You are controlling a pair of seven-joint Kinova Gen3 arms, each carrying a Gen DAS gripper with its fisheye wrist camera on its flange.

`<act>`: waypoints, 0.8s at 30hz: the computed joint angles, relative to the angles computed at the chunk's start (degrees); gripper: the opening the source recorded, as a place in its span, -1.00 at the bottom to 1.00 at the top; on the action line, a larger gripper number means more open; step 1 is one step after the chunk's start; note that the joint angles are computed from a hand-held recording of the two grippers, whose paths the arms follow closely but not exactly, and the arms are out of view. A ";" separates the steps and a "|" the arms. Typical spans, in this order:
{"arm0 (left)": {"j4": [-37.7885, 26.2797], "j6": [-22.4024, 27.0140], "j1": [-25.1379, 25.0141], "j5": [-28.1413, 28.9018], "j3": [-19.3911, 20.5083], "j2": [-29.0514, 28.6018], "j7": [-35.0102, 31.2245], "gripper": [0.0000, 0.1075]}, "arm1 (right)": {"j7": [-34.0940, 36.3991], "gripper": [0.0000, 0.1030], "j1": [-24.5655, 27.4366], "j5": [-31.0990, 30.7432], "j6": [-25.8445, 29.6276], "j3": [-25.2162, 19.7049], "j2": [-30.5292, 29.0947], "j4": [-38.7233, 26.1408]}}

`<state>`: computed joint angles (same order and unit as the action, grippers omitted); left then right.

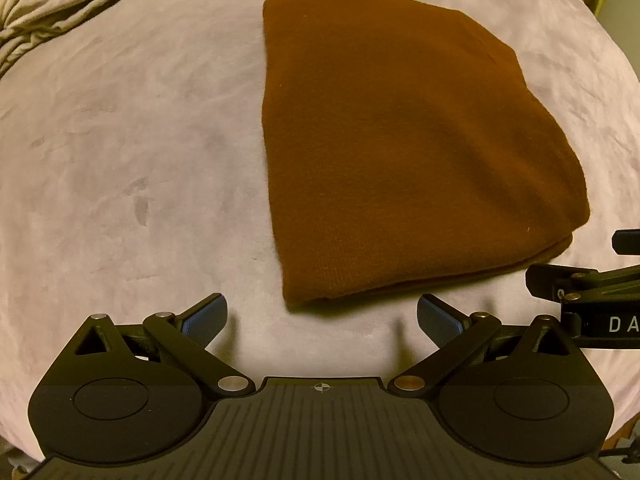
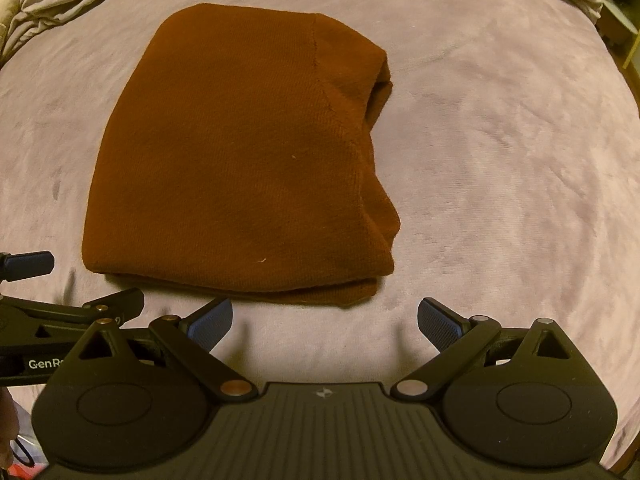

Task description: Fold small clothes

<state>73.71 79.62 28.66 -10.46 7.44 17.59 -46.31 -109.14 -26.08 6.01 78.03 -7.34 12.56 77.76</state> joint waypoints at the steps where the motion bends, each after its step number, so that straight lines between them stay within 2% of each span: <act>1: 0.08 -0.09 -0.18 0.16 -0.01 -0.04 -0.19 0.92 | -0.06 0.92 -0.03 0.01 -0.01 0.00 -0.01 0.04; 24: 0.13 -0.21 -0.18 0.13 0.01 -0.01 -0.45 0.92 | -0.27 0.92 0.04 0.22 0.11 0.03 -0.18 0.11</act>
